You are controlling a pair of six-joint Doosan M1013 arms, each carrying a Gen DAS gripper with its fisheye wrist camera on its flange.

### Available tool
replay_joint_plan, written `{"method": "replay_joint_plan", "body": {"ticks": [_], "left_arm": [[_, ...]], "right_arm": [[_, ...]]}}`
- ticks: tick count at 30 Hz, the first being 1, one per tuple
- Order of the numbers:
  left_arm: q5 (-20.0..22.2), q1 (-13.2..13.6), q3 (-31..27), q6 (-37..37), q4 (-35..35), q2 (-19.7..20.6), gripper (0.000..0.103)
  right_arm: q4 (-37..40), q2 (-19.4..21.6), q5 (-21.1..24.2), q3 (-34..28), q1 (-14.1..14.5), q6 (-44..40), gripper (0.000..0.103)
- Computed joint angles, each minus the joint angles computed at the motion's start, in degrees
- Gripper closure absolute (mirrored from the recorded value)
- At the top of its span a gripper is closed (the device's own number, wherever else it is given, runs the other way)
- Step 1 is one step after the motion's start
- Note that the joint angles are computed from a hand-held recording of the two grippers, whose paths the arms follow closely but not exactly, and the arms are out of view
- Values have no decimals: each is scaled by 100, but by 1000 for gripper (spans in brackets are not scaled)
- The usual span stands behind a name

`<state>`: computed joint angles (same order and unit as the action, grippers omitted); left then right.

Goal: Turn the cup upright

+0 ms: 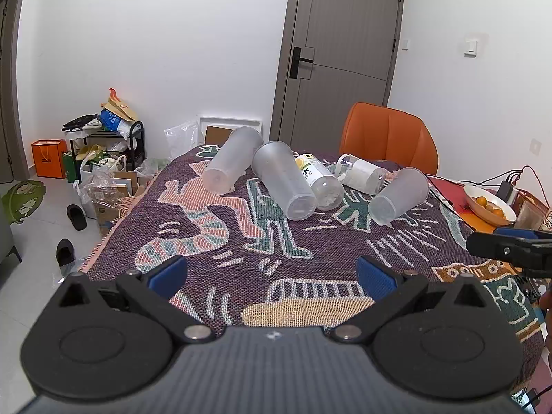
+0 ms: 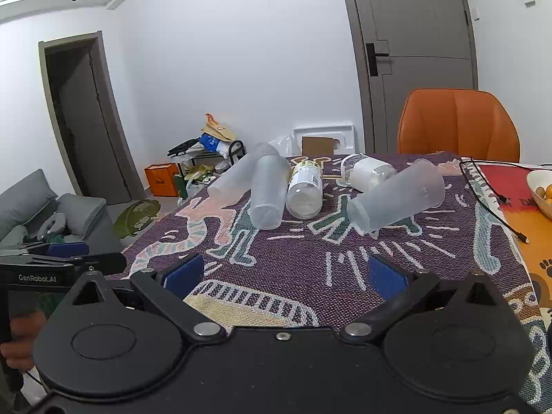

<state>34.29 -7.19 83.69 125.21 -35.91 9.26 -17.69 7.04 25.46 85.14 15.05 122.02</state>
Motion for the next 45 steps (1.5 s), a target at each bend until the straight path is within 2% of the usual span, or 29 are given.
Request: {"method": "replay_joint_plan", "body": {"ticks": [14, 26, 37, 41, 45], "left_arm": [[8, -4, 17, 68, -19, -18, 0], [-71, -24, 38, 111, -66, -32, 0], [-163, -21, 2, 411, -402, 51, 0], [-247, -37, -44, 572, -597, 119, 0], [-316, -76, -150, 386, -534, 227, 0]], "right_arm": [[-381, 30, 128, -42, 8, 417, 0], [-396, 47, 161, -52, 5, 440, 0], [-200, 131, 253, -117, -75, 238, 0], [-248, 173, 134, -115, -130, 342, 0], [-306, 222, 11, -125, -210, 539, 0]]}}
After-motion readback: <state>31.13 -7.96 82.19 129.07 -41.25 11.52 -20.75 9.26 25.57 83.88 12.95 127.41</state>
